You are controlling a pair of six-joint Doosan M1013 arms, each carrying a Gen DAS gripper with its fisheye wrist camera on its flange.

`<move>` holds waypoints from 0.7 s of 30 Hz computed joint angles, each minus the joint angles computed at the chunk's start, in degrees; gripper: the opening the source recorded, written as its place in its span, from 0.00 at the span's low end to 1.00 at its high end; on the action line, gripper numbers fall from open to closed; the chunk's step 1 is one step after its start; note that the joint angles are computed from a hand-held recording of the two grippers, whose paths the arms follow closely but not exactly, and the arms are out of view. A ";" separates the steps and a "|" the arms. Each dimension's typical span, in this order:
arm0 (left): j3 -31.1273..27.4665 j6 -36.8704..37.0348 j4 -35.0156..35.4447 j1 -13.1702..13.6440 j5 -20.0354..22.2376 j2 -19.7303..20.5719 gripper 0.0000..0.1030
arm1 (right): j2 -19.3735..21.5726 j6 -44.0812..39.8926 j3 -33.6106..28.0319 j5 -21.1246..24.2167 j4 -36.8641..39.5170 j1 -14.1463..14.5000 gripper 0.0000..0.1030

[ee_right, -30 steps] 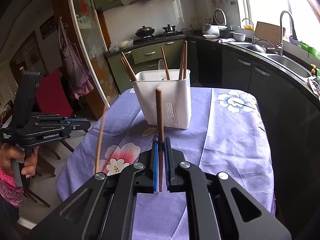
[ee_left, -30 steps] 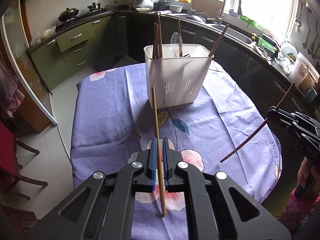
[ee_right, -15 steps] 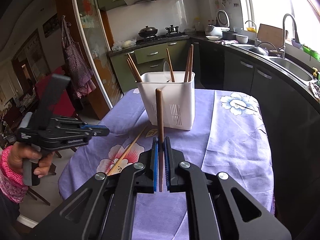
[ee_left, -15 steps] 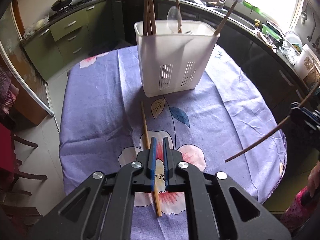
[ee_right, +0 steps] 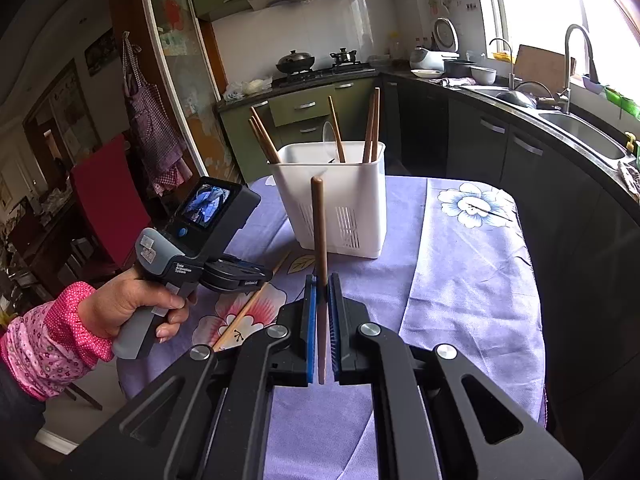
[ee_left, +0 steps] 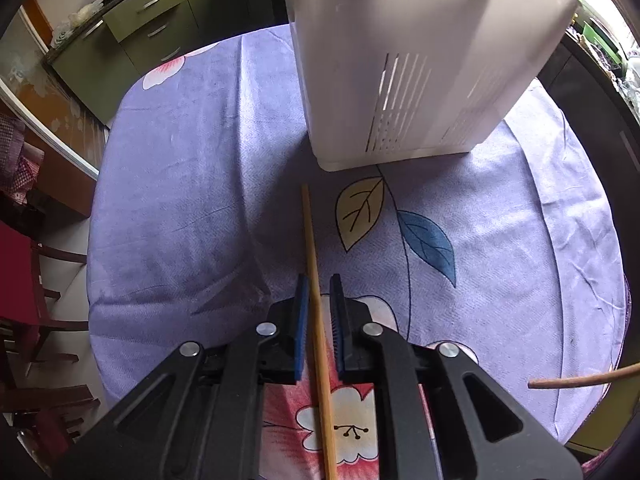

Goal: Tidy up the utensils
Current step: 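Lift the chopstick upright with the right gripper and carry it over the caddy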

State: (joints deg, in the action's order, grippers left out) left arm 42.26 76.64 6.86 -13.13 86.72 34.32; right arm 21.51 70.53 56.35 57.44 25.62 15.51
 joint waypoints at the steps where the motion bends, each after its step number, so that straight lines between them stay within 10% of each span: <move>1: -0.46 -0.22 0.23 0.00 0.46 0.38 0.10 | 0.01 -0.08 -0.05 0.05 0.09 0.00 0.07; 10: -2.01 -0.71 -1.37 0.30 2.59 1.38 0.06 | -0.34 -0.39 0.31 -0.06 0.63 -0.16 0.07; 21: 8.62 0.46 0.64 -1.12 -13.02 -10.83 0.06 | -1.49 -1.60 1.68 -1.08 2.08 -0.50 0.07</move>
State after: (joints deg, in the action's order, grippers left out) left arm 50.88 77.10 7.50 -14.25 73.69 23.49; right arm 20.02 68.93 58.03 56.36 27.70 15.01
